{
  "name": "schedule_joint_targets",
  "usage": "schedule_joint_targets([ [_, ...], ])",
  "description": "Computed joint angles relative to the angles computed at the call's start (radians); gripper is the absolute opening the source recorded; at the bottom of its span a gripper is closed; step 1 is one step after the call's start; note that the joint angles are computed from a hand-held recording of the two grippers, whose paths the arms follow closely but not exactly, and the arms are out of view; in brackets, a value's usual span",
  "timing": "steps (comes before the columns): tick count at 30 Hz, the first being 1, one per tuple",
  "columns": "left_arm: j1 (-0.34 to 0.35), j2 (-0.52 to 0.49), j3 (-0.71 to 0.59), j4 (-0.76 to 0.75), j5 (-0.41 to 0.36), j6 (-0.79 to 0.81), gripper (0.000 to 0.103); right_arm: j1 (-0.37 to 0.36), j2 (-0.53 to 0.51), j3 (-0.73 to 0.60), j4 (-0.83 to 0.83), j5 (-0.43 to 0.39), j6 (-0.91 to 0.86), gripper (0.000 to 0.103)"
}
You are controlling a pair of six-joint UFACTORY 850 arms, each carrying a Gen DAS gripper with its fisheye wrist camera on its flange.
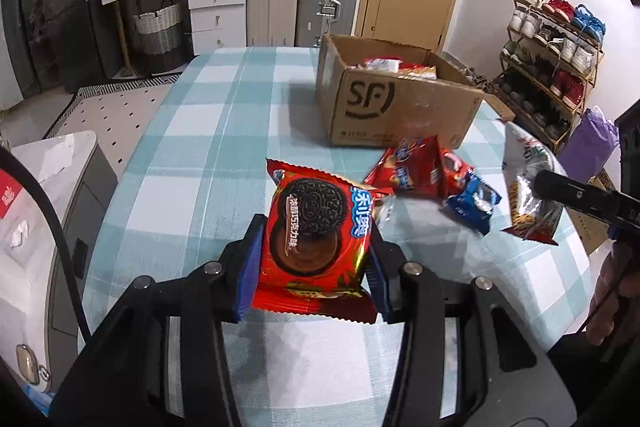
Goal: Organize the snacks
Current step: 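Lift both held packs and carry them over the cardboard box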
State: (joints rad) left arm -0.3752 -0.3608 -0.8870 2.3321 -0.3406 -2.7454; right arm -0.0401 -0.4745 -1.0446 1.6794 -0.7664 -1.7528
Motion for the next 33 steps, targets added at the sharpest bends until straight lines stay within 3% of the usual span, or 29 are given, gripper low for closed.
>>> schedule_joint_targets([
  [7,0.002,0.019,-0.039,-0.008,0.047,0.01,0.043,-0.051,0.101,0.043,0.025,-0.023,-0.054,0.042],
  [13,0.001,0.028,-0.108,-0.078,0.097,0.125,0.043,-0.074,0.157,0.018,0.009,-0.048,-0.028,0.042],
  [20,0.001,0.007,-0.225,-0.349,0.148,0.455,0.043,-0.063,0.187,-0.043,-0.02,-0.049,0.031,0.042],
  [26,0.0,-0.04,-0.343,-0.698,0.16,0.849,0.043,-0.037,0.193,-0.1,-0.04,-0.019,0.057,0.042],
  [33,-0.001,-0.091,-0.458,-1.032,0.158,1.194,0.043,-0.018,0.154,-0.191,-0.065,-0.005,0.131,0.042],
])
